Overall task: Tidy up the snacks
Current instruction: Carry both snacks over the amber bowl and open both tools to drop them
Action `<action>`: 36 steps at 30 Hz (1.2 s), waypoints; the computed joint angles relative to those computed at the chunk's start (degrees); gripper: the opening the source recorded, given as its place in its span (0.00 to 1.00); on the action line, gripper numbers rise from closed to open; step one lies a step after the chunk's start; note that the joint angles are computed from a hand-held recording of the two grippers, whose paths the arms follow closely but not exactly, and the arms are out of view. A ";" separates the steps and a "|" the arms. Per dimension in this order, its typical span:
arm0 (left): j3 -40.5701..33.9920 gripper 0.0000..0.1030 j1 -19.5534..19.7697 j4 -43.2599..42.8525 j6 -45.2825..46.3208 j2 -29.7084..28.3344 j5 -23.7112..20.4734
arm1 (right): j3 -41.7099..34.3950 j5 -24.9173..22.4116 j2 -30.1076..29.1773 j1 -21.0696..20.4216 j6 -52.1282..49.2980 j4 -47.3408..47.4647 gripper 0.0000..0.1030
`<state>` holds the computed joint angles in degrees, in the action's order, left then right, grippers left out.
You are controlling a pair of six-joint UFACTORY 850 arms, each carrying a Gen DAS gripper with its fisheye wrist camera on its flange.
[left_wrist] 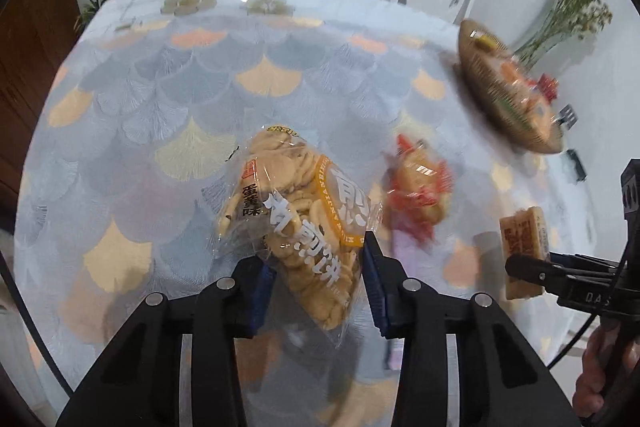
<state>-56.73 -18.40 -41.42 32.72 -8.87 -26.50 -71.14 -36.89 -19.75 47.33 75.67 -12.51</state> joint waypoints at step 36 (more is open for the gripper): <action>-44.04 0.36 -20.25 23.22 -17.54 -23.84 -1.01 | 2.85 0.95 13.17 -24.78 -6.23 -12.12 0.52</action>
<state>-100.77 -38.66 -18.20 15.19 -32.71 -27.51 -68.29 -35.94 -6.57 22.56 69.44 -24.62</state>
